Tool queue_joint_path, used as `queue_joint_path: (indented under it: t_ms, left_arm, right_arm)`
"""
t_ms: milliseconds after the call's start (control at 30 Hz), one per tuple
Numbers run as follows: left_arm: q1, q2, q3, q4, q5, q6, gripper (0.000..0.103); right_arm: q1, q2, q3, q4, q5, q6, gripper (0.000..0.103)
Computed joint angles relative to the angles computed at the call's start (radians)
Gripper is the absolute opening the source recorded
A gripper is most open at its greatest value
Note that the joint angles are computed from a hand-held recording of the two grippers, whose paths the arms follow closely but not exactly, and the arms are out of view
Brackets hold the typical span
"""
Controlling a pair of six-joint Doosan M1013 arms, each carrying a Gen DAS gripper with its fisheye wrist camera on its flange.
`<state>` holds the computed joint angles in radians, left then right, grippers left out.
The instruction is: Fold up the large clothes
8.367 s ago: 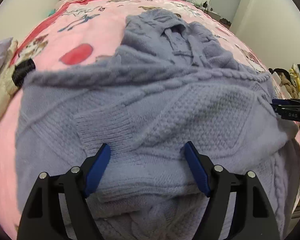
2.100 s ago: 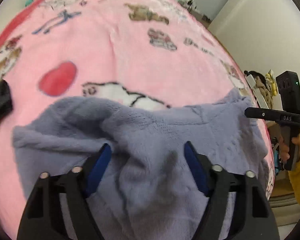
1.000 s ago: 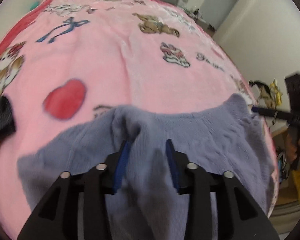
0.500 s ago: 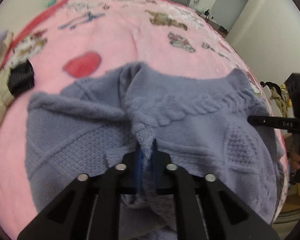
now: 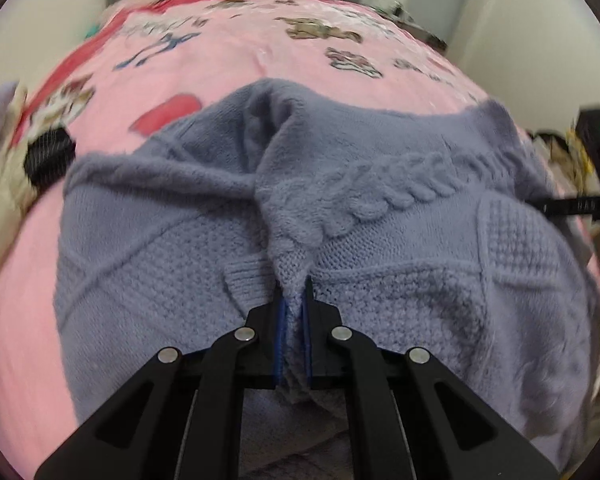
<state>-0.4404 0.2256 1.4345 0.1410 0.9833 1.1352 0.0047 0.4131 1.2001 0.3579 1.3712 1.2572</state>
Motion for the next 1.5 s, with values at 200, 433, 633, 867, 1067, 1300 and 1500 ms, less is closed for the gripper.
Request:
queue_joint_path:
  t_ms: [200,433,633,867,1067,1300,1500]
  left_arm:
    - [-0.031,-0.022,-0.012,0.107,0.021,-0.073,0.041]
    - [-0.104,-0.101,0.021,0.266,-0.063,-0.327,0.075]
    - [-0.160,-0.087,0.034,0.211,-0.077,-0.132,0.075]
    - [-0.150,-0.063,0.072,0.078,-0.024,0.035,0.075]
    - [-0.121,-0.072,0.112,0.005,-0.044,0.067,0.079]
    - [-0.111,-0.064,0.116,-0.029,-0.055,0.049,0.086]
    - [-0.093,-0.119,0.119,-0.046,-0.038,0.086,0.087]
  right_arm:
    - [0.022,0.001,-0.033,-0.062,0.026,0.020,0.020]
    - [0.016,-0.156,0.106,0.017,-0.185,-0.118,0.068]
    - [0.031,-0.269,0.262,0.136,-0.283,-0.411,0.078]
    - [0.086,-0.285,0.358,-0.067,-0.291,-0.517,0.078]
    - [0.060,-0.264,0.371,-0.032,-0.265,-0.514,0.084]
    - [0.075,-0.257,0.374,-0.063,-0.277,-0.497,0.093]
    - [0.040,-0.327,0.379,-0.070,-0.286,-0.376,0.091]
